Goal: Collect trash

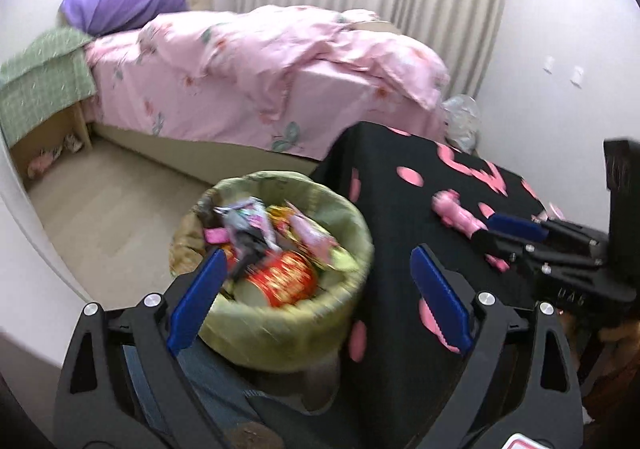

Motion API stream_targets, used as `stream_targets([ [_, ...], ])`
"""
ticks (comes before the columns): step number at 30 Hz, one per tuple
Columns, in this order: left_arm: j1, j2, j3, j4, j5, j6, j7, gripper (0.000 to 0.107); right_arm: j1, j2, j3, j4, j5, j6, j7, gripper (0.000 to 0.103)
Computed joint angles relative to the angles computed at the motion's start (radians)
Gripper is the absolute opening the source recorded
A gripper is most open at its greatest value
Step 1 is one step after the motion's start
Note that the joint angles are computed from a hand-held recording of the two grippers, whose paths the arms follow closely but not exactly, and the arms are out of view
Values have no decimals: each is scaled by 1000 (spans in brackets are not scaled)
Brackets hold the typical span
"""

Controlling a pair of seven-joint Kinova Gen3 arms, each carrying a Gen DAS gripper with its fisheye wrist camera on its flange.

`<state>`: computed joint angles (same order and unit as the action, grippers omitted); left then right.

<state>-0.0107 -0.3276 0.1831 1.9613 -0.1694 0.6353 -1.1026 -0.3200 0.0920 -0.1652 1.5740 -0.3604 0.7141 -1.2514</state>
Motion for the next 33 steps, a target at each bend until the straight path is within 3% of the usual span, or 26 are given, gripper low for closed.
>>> stream_targets([
  [2, -10, -37, 68, 8, -25, 25, 48, 88, 3, -66, 8, 65, 11, -22, -27, 39],
  [7, -12, -84, 141, -2, -31, 115, 121, 88, 2, -210, 19, 205, 74, -72, -142, 39],
  [11, -36, -105, 215, -8, -83, 167, 184, 88, 11, -298, -20, 277, 194, -96, -272, 39],
  [16, -37, -141, 234, -2, -116, 168, 211, 88, 8, -369, -51, 326, 272, -111, -388, 39],
  [33, -57, -187, 242, -1, -87, 161, 170, 88, -13, -399, -76, 321, 354, -92, -469, 39],
])
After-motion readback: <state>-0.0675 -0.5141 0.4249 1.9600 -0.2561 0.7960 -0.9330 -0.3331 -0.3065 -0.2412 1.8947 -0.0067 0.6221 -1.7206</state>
